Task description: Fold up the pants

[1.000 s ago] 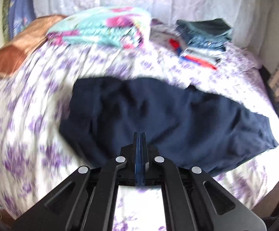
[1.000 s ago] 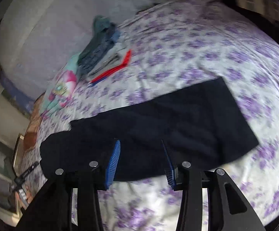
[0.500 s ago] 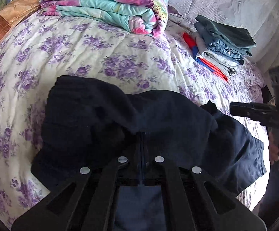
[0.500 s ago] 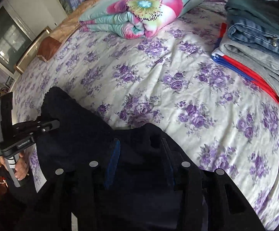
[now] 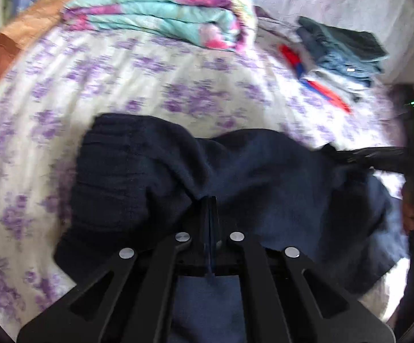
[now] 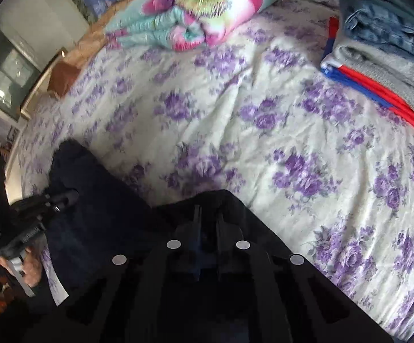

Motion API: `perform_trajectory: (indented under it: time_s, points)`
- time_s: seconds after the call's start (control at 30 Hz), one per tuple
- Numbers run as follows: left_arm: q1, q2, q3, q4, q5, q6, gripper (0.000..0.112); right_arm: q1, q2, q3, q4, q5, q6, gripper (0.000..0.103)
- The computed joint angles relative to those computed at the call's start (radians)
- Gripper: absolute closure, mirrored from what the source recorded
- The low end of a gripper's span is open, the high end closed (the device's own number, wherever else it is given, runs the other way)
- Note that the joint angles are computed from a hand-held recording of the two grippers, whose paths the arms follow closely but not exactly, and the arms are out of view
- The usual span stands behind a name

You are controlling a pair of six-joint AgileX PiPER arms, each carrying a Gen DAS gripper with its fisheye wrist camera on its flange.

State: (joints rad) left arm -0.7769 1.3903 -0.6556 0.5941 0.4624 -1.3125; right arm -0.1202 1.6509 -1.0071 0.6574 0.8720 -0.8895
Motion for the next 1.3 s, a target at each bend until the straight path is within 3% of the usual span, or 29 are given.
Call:
perform_trajectory:
  time_s: [0.1, 0.2, 0.3, 0.37, 0.5, 0.53, 0.6, 0.67, 0.77, 0.83, 0.9, 0.93, 0.97, 1.03, 1.13, 1.2, 1.3]
  points:
    - [-0.037, 0.029, -0.019, 0.093, 0.100, -0.137, 0.110, -0.023, 0.013, -0.090, 0.045, 0.034, 0.057, 0.098]
    - [-0.035, 0.054, -0.033, 0.123, 0.156, -0.180, 0.110, 0.078, 0.107, -0.192, -0.093, -0.013, 0.201, 0.098]
    - [-0.016, 0.067, -0.024, 0.150, 0.153, -0.212, 0.110, 0.138, 0.224, -0.233, -0.181, -0.071, 0.275, 0.098]
    - [-0.009, 0.067, -0.016, 0.164, 0.144, -0.222, 0.110, 0.138, 0.283, -0.243, -0.162, -0.093, 0.259, 0.097]
    - [-0.048, 0.099, -0.022, 0.258, 0.176, -0.293, 0.110, 0.127, 0.274, -0.234, -0.135, -0.096, 0.223, 0.095]
    - [-0.065, 0.097, -0.014, 0.296, 0.183, -0.323, 0.110, 0.121, 0.263, -0.240, -0.148, -0.071, 0.241, 0.092]
    - [-0.062, 0.045, 0.016, 0.289, 0.161, -0.318, 0.111, 0.071, 0.212, -0.244, -0.128, -0.007, 0.256, 0.068]
    - [-0.087, -0.010, 0.027, 0.253, 0.196, -0.306, 0.111, 0.011, 0.106, -0.205, -0.113, 0.007, 0.248, 0.054]
    - [-0.221, -0.040, -0.011, 0.234, 0.407, -0.351, 0.111, -0.098, -0.094, -0.110, -0.128, 0.010, 0.195, 0.038]
    - [-0.285, -0.064, -0.047, 0.202, 0.468, -0.333, 0.108, -0.188, -0.222, -0.016, -0.137, 0.017, 0.129, 0.035]
    - [-0.269, -0.101, -0.098, 0.099, 0.371, -0.184, 0.105, -0.294, -0.325, 0.087, -0.119, 0.050, 0.032, 0.033]
    - [-0.241, -0.097, -0.128, 0.020, 0.306, -0.084, 0.098, -0.343, -0.360, 0.130, -0.111, 0.073, -0.011, 0.033]
    - [-0.216, -0.062, -0.166, -0.061, 0.222, 0.016, 0.084, -0.394, -0.391, 0.172, -0.104, 0.101, -0.061, 0.033]
    - [-0.185, 0.056, -0.287, -0.241, 0.151, 0.216, 0.079, -0.523, -0.464, 0.266, -0.073, 0.174, -0.196, 0.033]
    - [-0.160, 0.306, -0.573, -0.472, 0.167, 0.516, 0.079, -0.705, -0.580, 0.423, -0.009, 0.246, -0.412, 0.033]
    - [-0.130, 0.467, -0.765, -0.607, 0.231, 0.706, 0.079, -0.789, -0.643, 0.504, 0.008, 0.278, -0.499, 0.048]
    - [-0.106, 0.656, -0.956, -0.676, 0.312, 0.772, 0.080, -0.837, -0.691, 0.590, 0.039, 0.317, -0.574, 0.063]
